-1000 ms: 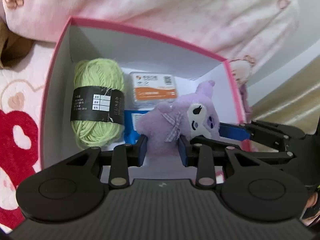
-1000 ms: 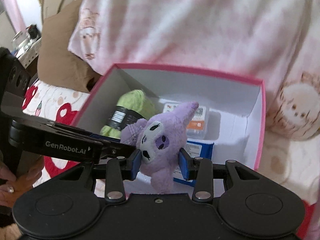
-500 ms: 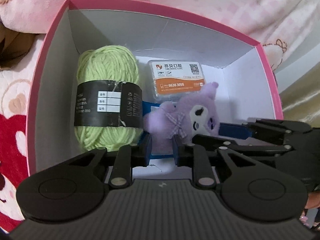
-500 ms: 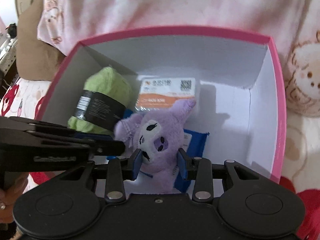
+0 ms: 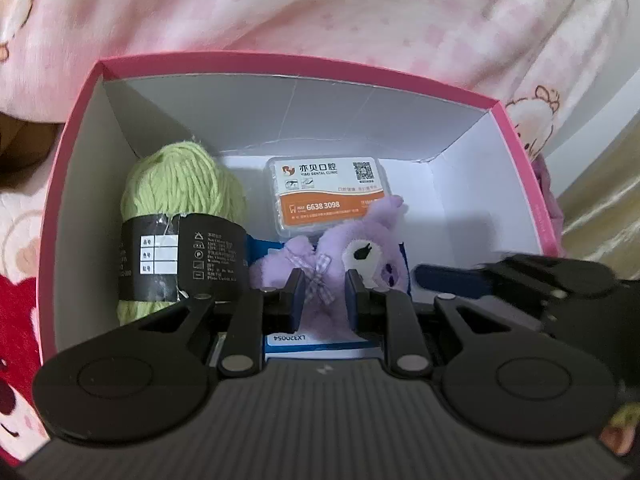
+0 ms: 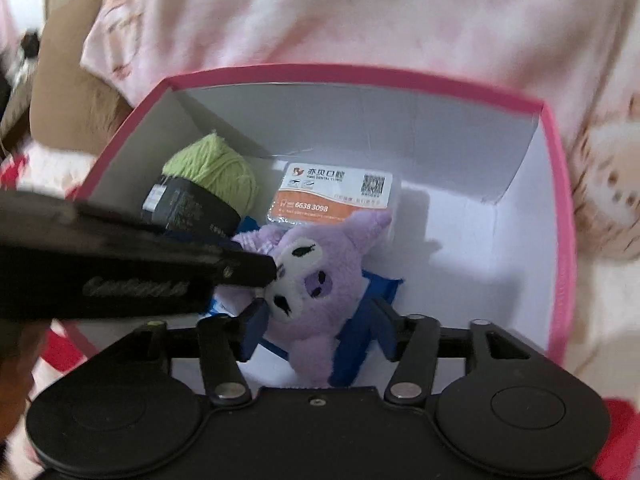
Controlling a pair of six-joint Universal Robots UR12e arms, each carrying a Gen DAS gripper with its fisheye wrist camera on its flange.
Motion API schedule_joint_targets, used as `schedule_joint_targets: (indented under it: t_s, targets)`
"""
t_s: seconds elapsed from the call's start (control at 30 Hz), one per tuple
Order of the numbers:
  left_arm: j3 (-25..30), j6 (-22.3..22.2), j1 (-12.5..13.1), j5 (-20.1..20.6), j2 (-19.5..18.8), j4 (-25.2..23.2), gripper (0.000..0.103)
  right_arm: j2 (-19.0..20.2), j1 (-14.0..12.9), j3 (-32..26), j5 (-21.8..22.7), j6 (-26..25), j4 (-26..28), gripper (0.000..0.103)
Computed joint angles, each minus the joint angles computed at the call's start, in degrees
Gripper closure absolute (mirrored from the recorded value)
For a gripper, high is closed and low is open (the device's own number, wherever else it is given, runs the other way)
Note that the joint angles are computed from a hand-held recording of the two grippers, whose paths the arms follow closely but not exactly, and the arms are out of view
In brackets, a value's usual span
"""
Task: Organize objects
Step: 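Lower the plush toy onto the wet-wipe pack and open the left tool, then move the left tool down to the gold-capped foundation bottle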
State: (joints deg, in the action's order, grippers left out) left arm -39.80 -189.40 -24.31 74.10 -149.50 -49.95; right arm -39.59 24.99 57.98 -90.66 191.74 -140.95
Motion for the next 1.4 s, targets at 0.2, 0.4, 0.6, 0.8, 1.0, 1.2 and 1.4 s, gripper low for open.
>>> schedule_joint_targets:
  t_s: [0.2,0.4,0.6,0.8,1.0,1.2,1.4]
  targets:
    - [-0.07,-0.21,-0.19,0.9,0.01,0.06,0.083,-0.8,0.59,1.44,-1.68,-5.33,-1.49,0.076]
    - [-1.75,-1.3,-0.49,3.28,0.34,4.21,0.082,0.55,0.41,-0.68,-0.17,-1.45,-0.05,0.082]
    - [-5.46,-2.62,-0.62,4.67,2.49,7.73,0.074,-1.55,0.35,3.36,1.76,1.43,-4.47,0.076]
    - [-10.82,-1.96,-0.41,4.39,6.76,9.13,0.056,-6.43,1.18,10.26,0.66,1.28,-10.92,0.059]
    - [-16.94,-0.52,-0.12,3.72,12.31,8.4,0.047,-11.15,2.23,14.99,0.16,0.87,-12.83,0.049]
    - [-22.2,2.42,-0.07,3.27,17.9,5.41,0.041,-15.09,3.79,17.89,-0.75,-0.35,-12.15,0.043]
    - [-26.36,5.93,-0.56,4.05,22.77,3.49,0.038,-18.84,5.11,20.48,-0.83,-1.72,-9.98,0.039]
